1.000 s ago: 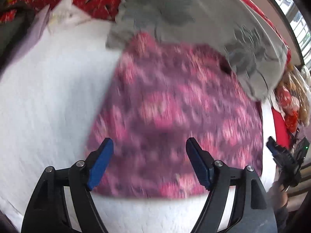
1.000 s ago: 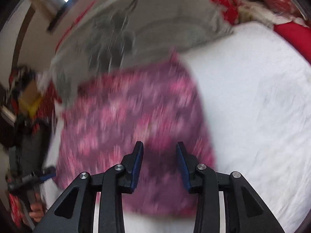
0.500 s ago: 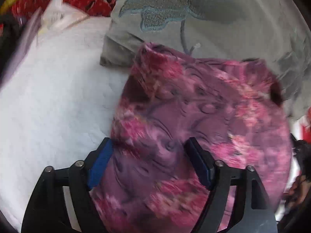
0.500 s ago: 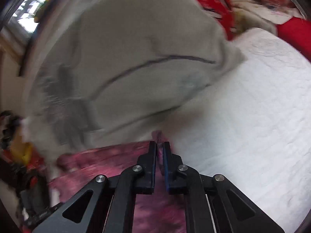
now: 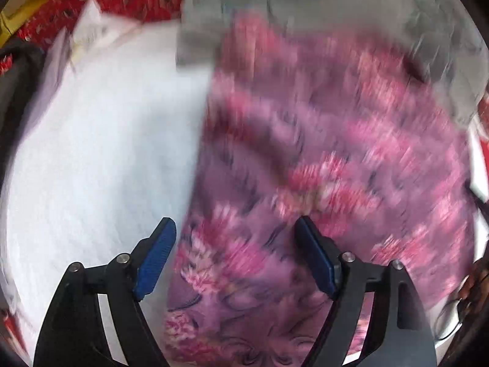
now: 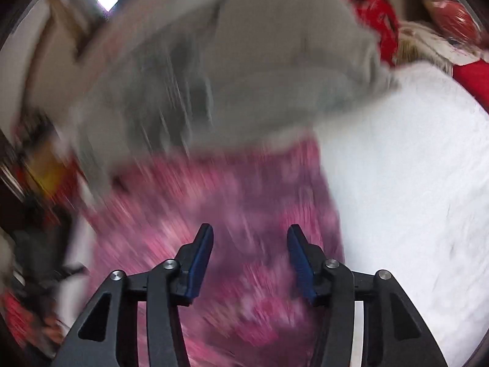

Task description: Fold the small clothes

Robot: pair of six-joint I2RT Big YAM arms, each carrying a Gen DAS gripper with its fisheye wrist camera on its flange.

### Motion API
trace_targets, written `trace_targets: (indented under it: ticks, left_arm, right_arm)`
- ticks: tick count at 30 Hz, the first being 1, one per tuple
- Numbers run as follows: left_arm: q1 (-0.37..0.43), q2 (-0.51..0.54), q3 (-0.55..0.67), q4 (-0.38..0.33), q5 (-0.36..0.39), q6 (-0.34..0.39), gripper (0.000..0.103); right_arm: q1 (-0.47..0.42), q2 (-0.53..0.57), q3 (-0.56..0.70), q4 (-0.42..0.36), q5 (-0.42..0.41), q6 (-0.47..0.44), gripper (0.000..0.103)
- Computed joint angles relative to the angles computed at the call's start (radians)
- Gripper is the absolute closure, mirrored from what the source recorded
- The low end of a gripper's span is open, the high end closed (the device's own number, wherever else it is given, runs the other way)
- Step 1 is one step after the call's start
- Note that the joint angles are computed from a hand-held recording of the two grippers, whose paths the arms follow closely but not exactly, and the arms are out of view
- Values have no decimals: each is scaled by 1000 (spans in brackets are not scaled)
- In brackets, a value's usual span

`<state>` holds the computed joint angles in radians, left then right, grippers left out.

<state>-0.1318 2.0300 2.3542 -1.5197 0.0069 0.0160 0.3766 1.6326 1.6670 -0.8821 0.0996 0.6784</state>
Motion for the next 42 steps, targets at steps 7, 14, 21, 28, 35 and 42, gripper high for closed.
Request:
trace_targets:
  ticks: [7,14,21,28,35,42]
  left_arm:
    - [15,-147,-144,84,49,-26,22]
    - [-2,-200,-317,110,-12,-7,13]
    - [16,-188,-304,111,15,-9,9]
    - [13,-196,-325,112,17,-36,4]
    - [18,-184,-302,82,-3,-59,0]
    - [-13,-301,-475,166,-36,-73,0]
  right_arm:
    - [75,-23,63,-98,110,20,38]
    - [149,58,122,-269,239,-39,17]
    - [126,167,291,-454,220,-6,0]
    - [76,220,378,-540,133,-77,0]
    - [122,120,345,-517,284,-84,2]
    - [145,15,128,-442,252,-39,4]
